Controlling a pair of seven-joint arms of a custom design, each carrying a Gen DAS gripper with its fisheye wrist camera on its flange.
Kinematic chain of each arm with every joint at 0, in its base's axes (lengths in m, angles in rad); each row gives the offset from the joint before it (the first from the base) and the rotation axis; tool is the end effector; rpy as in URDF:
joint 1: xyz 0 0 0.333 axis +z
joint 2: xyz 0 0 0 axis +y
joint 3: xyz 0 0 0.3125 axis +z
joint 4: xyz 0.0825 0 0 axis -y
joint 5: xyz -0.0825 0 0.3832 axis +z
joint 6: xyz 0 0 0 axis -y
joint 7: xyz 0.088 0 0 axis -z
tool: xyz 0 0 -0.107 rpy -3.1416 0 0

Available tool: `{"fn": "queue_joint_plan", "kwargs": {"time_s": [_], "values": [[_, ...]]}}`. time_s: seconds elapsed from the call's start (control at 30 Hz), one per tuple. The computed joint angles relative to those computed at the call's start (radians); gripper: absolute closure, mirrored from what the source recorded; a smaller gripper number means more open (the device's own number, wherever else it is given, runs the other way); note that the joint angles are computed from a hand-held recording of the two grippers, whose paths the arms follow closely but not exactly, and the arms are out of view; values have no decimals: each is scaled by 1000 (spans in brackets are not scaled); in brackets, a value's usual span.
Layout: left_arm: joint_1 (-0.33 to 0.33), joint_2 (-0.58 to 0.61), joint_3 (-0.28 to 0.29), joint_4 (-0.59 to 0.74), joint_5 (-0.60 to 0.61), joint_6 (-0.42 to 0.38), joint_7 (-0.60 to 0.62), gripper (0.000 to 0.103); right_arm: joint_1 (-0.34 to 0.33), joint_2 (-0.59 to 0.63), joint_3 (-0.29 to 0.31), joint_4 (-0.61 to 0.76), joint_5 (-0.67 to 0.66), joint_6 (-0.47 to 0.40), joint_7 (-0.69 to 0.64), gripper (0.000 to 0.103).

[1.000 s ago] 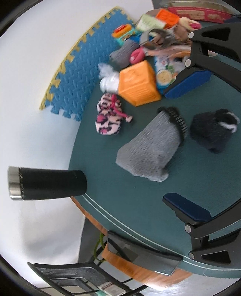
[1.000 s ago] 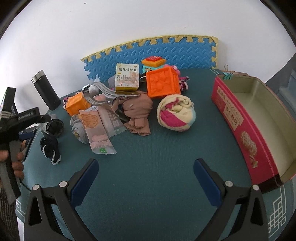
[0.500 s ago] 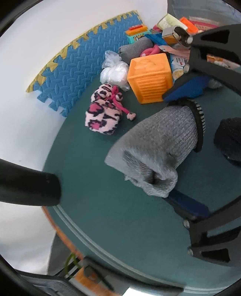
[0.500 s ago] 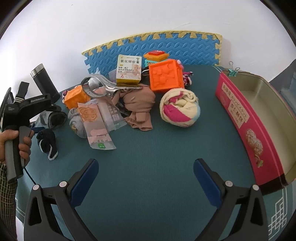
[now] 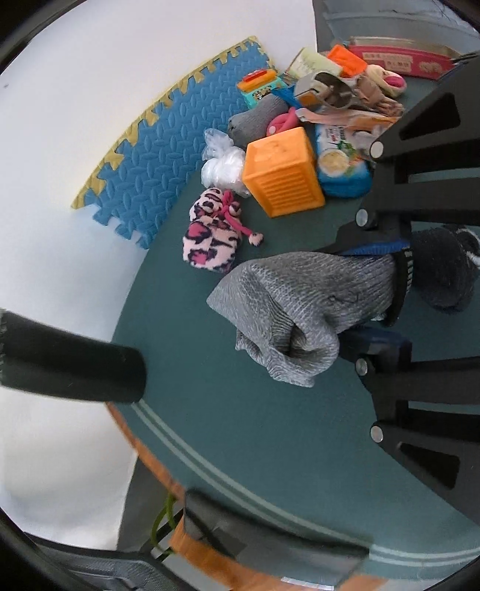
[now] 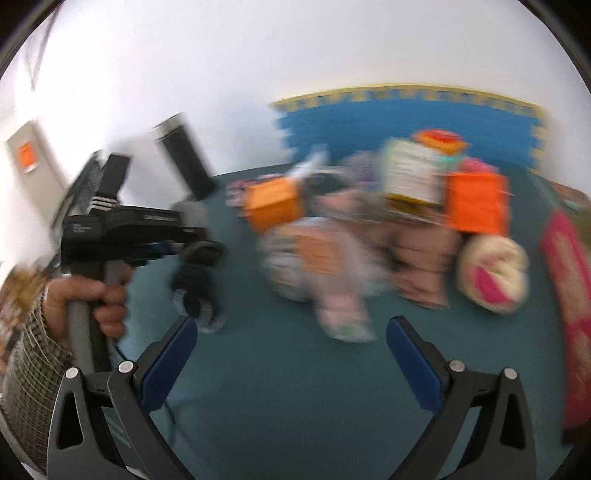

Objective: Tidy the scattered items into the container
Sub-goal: 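Grasp the black sock with the right tool while the left tool holds the grey sock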

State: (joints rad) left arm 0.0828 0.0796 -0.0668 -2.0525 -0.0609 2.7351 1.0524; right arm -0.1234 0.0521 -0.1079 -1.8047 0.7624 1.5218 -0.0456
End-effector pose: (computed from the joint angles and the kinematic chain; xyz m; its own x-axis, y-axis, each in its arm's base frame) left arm 0.6084 0.0129 0.4656 0.4493 -0.8304 0.3296 -0.6896 -0.5568 -0.4631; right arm 0.5494 -0.0494 0.5111 0.9457 -0.1556 -0.2853 -0.3132 -0.6708 -0.6723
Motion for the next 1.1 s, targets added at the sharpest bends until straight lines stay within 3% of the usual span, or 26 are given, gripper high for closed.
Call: {"fn": "queue_joint_plan", "kwargs": {"time_s": [0.27, 0.37, 0.57, 0.67, 0.87, 1.1], "values": [[19, -108, 16, -111, 141, 44, -48, 70, 93, -121, 36, -169, -85, 7, -65, 3], [26, -130, 18, -143, 123, 57, -22, 70, 130, -162, 40, -225, -93, 49, -88, 6], [38, -143, 17, -171, 121, 71, -29, 70, 210, -182, 72, -314, -138, 225, -45, 34], [40, -145, 14, -174, 126, 71, -31, 70, 225, -179, 59, -318, -125, 230, -60, 49], [29, -159, -3, -176, 153, 70, -56, 70, 202, -156, 20, -257, -89, 153, -53, 54], [-14, -176, -34, -163, 177, 65, -56, 70, 105, -73, -22, -109, 11, 69, -25, 54]]}}
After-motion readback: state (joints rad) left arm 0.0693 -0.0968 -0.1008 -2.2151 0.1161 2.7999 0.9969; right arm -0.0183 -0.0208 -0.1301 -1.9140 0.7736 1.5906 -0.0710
